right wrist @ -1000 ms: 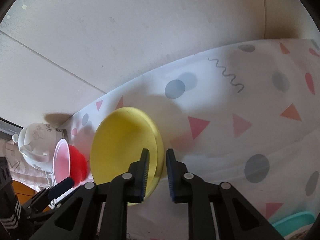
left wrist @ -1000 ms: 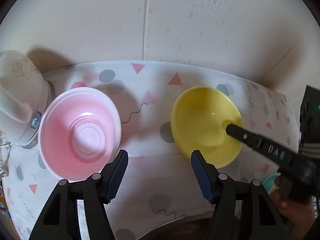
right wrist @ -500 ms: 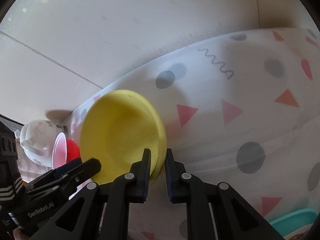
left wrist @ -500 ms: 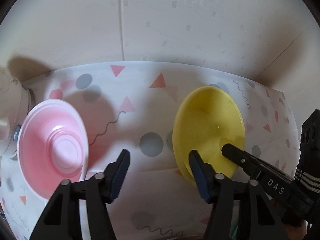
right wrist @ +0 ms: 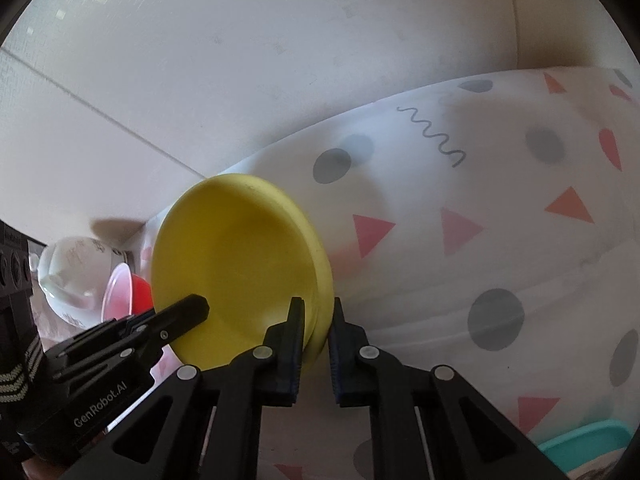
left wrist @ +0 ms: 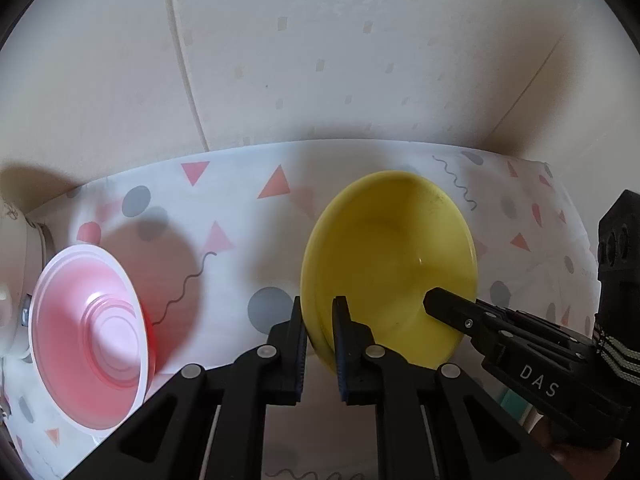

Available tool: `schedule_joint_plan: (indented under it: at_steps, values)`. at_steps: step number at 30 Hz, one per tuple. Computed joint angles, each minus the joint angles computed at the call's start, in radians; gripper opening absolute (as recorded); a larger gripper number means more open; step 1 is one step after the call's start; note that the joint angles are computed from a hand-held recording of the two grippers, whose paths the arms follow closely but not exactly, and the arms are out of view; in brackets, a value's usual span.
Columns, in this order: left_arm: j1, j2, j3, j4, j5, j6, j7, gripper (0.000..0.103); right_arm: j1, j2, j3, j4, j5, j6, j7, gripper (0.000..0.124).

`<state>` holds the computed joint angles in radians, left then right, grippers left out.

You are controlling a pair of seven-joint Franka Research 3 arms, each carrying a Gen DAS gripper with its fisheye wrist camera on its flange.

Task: Organize plates and bowls
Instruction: 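Lift the yellow bowl and carry it over the steel bowl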

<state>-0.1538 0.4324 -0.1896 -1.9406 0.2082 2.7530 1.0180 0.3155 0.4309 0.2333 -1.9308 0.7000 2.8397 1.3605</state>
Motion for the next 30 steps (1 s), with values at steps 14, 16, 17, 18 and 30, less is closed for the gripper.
schedule_joint_plan:
  at_steps: [14, 16, 17, 18, 30]
  values:
    - [0.019, -0.108, -0.022, -0.115, -0.029, 0.083, 0.007, 0.012, -0.02, -0.075, 0.037, -0.076, 0.119, 0.052, -0.053, 0.011]
    - [0.018, -0.121, -0.022, -0.132, -0.03, 0.095, 0.007, 0.013, -0.017, -0.091, 0.039, -0.092, 0.145, 0.061, -0.067, 0.011]
    - [0.016, -0.129, -0.021, -0.141, -0.029, 0.099, 0.006, 0.013, -0.012, -0.1, 0.037, -0.101, 0.151, 0.066, -0.069, 0.011]
    - [0.013, -0.14, -0.018, -0.151, -0.025, 0.101, 0.003, 0.013, -0.003, -0.113, 0.031, -0.111, 0.15, 0.066, -0.063, 0.011]
    - [0.037, -0.26, -0.054, -0.293, -0.122, 0.153, 0.081, 0.013, 0.035, -0.19, 0.038, -0.186, 0.236, 0.114, -0.094, 0.011]
